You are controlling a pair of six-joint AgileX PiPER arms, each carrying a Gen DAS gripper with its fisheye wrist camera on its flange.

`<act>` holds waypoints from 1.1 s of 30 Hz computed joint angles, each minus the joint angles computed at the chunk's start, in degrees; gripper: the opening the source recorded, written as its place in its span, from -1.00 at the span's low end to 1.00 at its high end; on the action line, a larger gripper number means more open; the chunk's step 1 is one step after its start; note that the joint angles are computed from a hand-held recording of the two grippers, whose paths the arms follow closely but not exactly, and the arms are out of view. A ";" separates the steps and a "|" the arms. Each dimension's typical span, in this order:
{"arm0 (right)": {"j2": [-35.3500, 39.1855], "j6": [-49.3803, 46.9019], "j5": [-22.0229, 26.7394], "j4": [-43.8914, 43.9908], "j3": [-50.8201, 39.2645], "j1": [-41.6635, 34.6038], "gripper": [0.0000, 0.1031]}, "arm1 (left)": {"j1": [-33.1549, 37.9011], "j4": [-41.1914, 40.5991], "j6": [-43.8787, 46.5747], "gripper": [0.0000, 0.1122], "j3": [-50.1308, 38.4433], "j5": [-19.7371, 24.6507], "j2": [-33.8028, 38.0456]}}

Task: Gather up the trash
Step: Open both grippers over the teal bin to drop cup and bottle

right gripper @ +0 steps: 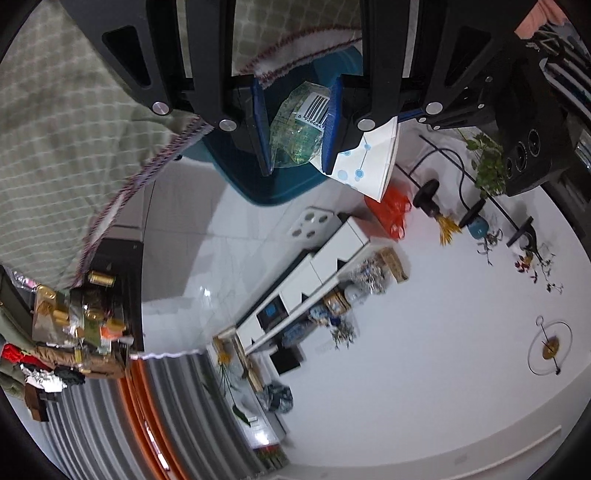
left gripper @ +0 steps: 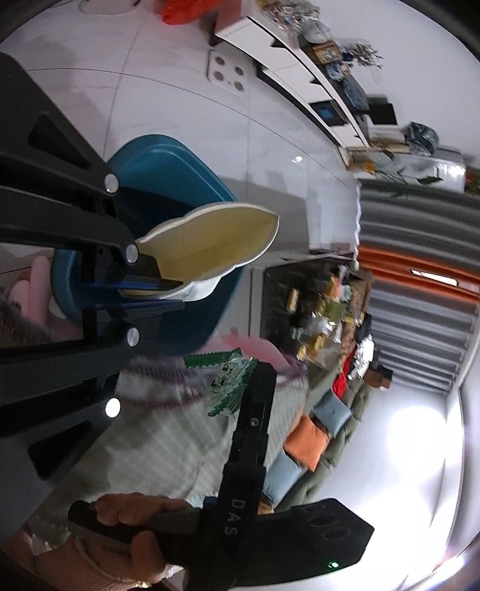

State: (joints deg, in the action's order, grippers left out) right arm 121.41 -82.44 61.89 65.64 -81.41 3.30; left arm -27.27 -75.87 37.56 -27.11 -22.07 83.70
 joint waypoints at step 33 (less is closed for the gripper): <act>-10.53 -10.02 7.07 -0.16 10.57 -11.07 0.17 | -23.88 -9.81 -1.82 0.78 1.57 -25.28 -2.70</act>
State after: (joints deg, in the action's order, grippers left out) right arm 110.88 -92.46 68.96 65.48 -70.84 -7.76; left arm -51.14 -85.68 35.74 -25.54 -47.35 81.00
